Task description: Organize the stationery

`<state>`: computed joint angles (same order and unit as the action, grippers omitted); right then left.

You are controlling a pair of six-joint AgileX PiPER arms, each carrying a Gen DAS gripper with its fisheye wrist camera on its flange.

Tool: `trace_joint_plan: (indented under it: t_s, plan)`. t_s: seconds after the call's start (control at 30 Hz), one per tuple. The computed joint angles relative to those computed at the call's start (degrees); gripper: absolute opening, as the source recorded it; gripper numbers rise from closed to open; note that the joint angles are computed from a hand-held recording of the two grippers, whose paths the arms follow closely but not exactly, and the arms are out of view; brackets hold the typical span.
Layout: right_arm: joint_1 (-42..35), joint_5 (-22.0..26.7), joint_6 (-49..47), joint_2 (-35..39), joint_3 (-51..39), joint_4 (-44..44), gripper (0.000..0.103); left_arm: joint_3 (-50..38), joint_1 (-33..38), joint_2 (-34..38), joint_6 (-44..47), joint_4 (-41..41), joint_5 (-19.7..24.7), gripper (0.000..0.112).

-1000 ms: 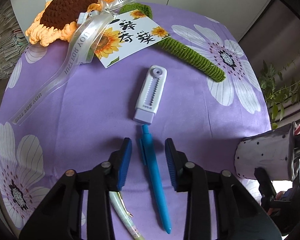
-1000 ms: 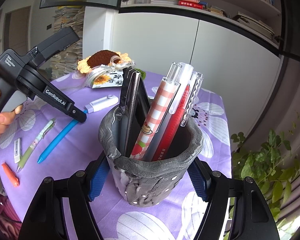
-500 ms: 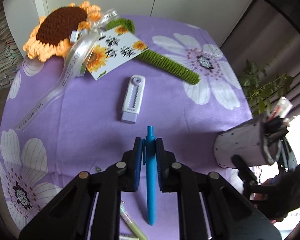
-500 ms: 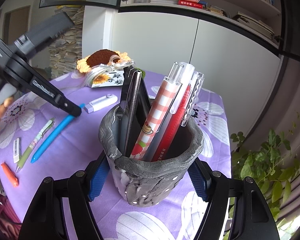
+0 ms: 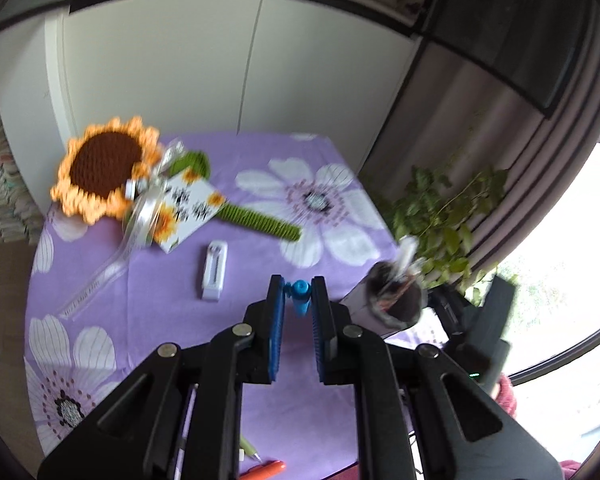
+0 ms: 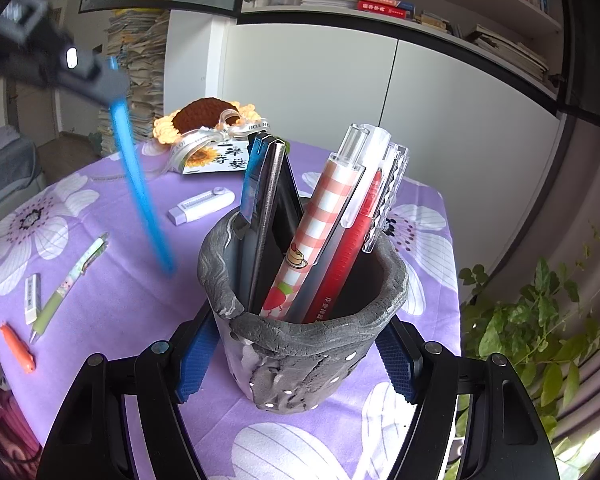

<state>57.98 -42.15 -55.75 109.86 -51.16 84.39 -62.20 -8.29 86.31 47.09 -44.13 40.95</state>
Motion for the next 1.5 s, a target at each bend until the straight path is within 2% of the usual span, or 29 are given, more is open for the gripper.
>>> trace_joint_plan:
  t_s: [0.2, 0.4, 0.53, 0.7, 0.8, 1.03, 1.17, 1.2, 1.33, 1.4, 1.47, 1.5]
  plan:
    - [0.1, -0.1, -0.4, 0.0, -0.2, 0.4, 0.073, -2.0, -2.3, -4.5, 2.8, -3.9, 0.3, 0.01]
    - [0.0, 0.0, -0.7, -0.3, 0.0, 0.5, 0.073, -4.8, -6.3, -5.8, -0.3, -2.0, -0.1, 0.009]
    - [-0.1, 0.1, -0.7, -0.4, 0.0, 0.4, 0.073, -4.6, -9.2, -5.5, -1.7, 1.1, -2.4, 0.01]
    - [-0.1, 0.1, -0.8, -0.4, 0.0, 0.5, 0.073, -3.6, -10.9, 0.5, -10.4, 12.7, -3.8, 0.013]
    - [-0.2, 0.2, -0.6, -0.4, 0.1, 0.3, 0.073, -4.8, -11.2, 7.8, -19.1, 21.8, -5.0, 0.012]
    - [-0.1, 0.1, -0.8, -0.3, -0.1, 0.5, 0.073, -12.4, -11.6, 23.5, -25.9, 28.7, -2.0, 0.012]
    - [-0.1, 0.1, -0.9, -0.2, -0.2, 0.5, 0.073, -16.0, -12.7, 28.7, -29.9, 32.0, -1.8, 0.032]
    - [-0.1, 0.1, -0.8, -0.2, -0.2, 0.5, 0.073, -16.6, -12.7, 29.5, -30.5, 32.4, -1.9, 0.034]
    - [-0.3, 0.3, -0.5, -0.1, -0.2, 0.2, 0.073, -16.7, -13.4, 30.1, -31.1, 33.5, -2.8, 0.032]
    - [-0.4, 0.6, -0.2, -0.1, -0.2, 0.0, 0.073, -15.5, -14.1, 29.6, -31.8, 35.0, -4.3, 0.027]
    - [-0.6, 0.8, 0.2, -0.1, -0.1, -0.4, 0.073, -15.6, -15.1, 29.7, -33.4, 37.4, -5.3, 0.011]
    - [-0.7, 0.8, 0.3, -0.1, 0.0, -0.5, 0.073, -15.3, -15.3, 29.6, -33.3, 37.6, -5.6, 0.011]
